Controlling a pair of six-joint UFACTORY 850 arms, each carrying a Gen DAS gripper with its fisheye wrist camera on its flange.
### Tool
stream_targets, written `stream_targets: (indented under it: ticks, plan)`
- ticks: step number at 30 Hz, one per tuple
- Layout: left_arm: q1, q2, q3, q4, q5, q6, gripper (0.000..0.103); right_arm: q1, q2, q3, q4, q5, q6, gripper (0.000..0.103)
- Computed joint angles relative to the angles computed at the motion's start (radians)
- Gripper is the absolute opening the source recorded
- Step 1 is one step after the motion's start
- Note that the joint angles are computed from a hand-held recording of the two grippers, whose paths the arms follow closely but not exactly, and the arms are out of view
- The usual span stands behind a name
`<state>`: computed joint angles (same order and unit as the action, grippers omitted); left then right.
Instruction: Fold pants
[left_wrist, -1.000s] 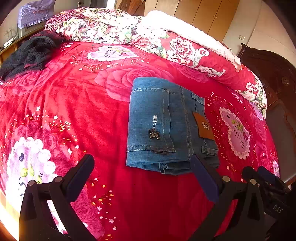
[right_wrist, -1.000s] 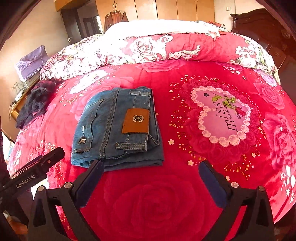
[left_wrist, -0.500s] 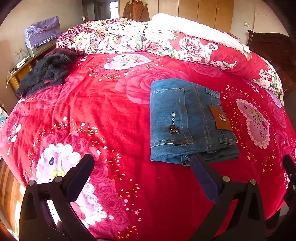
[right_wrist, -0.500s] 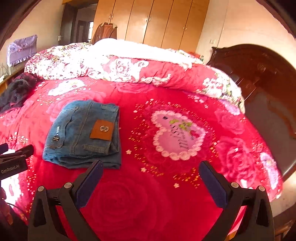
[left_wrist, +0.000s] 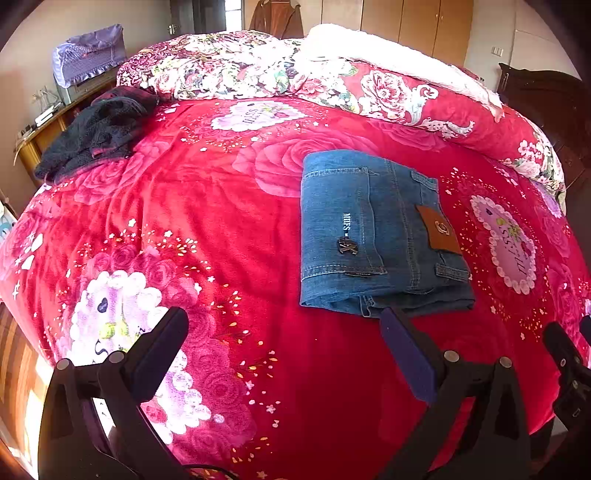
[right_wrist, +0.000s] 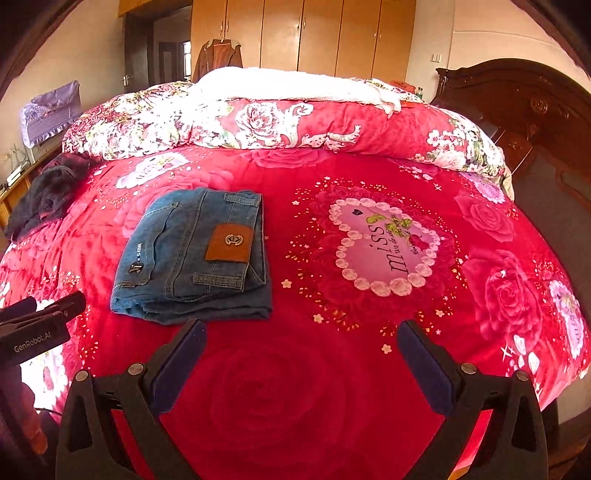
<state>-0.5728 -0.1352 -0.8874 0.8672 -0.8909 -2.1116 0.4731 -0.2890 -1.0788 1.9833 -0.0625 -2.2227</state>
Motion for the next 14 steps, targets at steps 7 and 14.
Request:
stream_targets:
  ticks: [7, 14]
  plan:
    - [-0.009, -0.018, -0.029, -0.007, -0.005, 0.064, 0.103, -0.012, -0.009, -0.008, -0.324, -0.017, 0.341, 0.103]
    - [-0.016, -0.033, -0.049, -0.004, 0.007, 0.066, 0.103, -0.016, -0.016, -0.013, -0.462, -0.024, 0.485, 0.103]
